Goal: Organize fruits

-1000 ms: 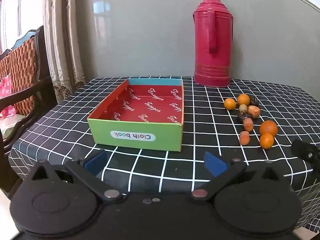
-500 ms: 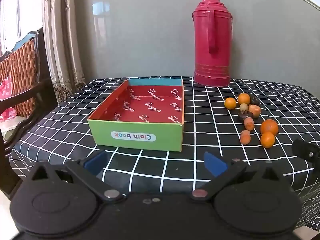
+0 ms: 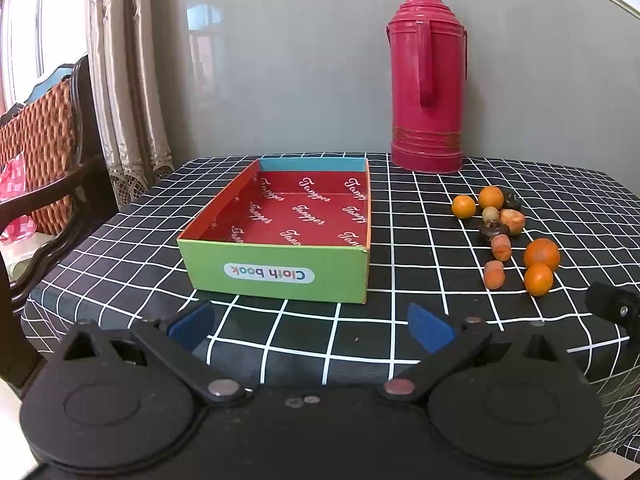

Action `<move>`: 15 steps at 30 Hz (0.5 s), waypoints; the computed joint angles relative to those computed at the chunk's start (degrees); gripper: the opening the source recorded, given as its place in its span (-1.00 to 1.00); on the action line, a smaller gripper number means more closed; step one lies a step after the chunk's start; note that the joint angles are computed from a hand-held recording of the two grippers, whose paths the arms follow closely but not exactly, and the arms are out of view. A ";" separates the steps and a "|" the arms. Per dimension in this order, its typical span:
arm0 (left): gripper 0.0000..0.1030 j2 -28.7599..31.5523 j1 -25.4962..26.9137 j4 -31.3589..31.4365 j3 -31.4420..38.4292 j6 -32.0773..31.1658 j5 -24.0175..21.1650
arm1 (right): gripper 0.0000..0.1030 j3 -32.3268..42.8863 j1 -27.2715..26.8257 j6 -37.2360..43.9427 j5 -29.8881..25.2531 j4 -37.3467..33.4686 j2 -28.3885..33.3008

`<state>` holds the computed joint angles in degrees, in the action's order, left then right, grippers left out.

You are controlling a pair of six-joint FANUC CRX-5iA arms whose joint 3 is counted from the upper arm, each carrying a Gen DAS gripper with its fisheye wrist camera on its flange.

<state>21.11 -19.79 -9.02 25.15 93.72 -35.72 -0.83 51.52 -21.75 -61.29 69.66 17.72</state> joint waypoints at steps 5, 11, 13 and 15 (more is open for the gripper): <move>0.89 0.16 -0.03 -0.26 0.35 0.32 -0.25 | 1.00 0.23 0.07 0.23 -0.17 -0.35 0.07; 0.89 0.20 -0.06 -0.35 0.43 0.24 -0.07 | 1.00 0.19 0.09 -0.01 -0.24 -0.32 0.08; 0.89 0.12 -0.10 -0.59 0.35 0.47 0.13 | 1.00 0.21 0.11 0.03 -0.34 -0.34 0.09; 0.89 -0.01 -0.13 -0.75 0.13 0.74 0.30 | 1.00 0.22 0.09 0.09 -0.31 -0.39 0.08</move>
<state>21.10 -19.93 -9.77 25.28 94.46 -35.42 -0.60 51.61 -21.66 -61.60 69.27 17.80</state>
